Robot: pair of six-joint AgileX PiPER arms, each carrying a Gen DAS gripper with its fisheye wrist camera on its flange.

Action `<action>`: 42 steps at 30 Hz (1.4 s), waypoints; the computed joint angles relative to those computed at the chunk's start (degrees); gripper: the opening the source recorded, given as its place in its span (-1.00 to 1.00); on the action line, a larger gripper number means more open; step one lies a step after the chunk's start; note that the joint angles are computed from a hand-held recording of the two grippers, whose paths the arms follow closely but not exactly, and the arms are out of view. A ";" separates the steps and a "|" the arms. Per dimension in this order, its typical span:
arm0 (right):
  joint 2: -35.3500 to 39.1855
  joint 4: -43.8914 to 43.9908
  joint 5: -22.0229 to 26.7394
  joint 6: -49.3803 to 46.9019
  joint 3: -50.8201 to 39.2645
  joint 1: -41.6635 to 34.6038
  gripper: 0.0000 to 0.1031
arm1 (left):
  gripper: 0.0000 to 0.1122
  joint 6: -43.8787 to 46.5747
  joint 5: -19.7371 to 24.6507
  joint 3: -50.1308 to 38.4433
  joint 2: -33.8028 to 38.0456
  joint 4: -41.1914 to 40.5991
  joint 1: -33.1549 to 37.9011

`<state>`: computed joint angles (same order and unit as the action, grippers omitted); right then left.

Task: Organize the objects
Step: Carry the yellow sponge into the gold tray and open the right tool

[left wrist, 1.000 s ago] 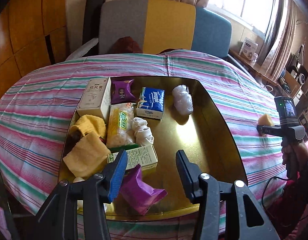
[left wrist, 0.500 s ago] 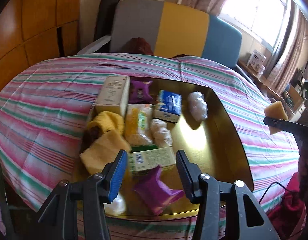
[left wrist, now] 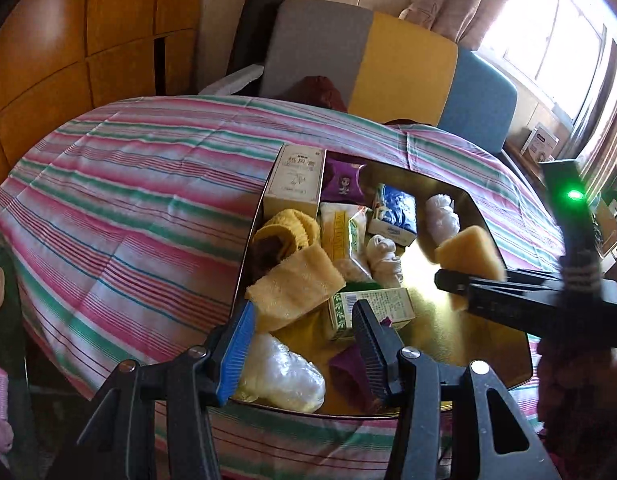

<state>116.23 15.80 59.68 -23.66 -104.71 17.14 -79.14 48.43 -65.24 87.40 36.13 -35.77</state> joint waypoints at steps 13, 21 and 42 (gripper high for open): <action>0.10 3.46 -1.34 -0.16 2.86 -0.89 0.25 | -0.10 0.64 -0.69 0.04 0.78 -0.39 -0.34; -4.81 5.35 -4.99 -1.98 8.38 -2.20 0.29 | -0.09 -0.70 1.99 -1.52 1.21 1.77 -2.74; -16.65 7.06 -18.09 -3.27 22.64 -2.89 0.58 | 0.16 -5.19 13.87 -6.86 1.50 11.24 -10.65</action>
<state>99.58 22.86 41.59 -26.93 -82.07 14.25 -84.33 62.31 -72.10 88.90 47.37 -46.42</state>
